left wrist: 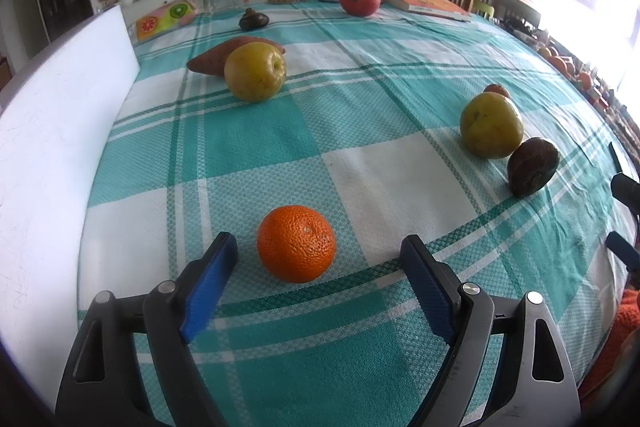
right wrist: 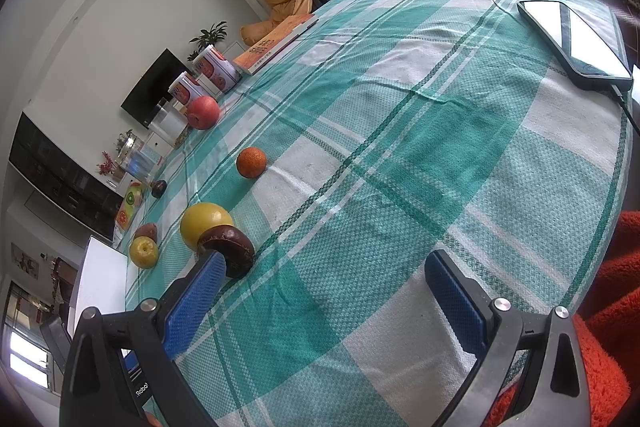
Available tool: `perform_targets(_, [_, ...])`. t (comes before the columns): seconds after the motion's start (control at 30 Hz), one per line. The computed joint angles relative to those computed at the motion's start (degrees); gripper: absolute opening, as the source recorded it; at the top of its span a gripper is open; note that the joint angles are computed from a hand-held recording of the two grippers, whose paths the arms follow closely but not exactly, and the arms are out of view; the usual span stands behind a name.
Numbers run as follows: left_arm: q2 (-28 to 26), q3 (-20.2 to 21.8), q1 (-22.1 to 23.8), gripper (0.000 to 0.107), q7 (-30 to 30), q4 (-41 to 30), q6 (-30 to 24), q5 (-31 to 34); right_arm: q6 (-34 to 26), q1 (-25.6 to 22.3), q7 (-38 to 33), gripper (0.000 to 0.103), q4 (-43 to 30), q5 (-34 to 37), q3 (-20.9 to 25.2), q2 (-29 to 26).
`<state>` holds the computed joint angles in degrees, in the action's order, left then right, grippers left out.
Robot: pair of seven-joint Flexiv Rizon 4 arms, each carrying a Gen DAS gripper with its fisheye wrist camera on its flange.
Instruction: Organize fruits
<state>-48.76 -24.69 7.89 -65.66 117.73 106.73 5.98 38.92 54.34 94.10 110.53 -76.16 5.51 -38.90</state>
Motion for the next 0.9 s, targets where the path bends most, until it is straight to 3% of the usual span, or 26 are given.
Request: perform_targets(0.9, [0.04, -0.01, -0.01, 0.088, -0.06, -0.03, -0.12, 0.05, -0.11, 0.03, -0.05, 0.1, 0.03, 0.14, 0.08, 0.07])
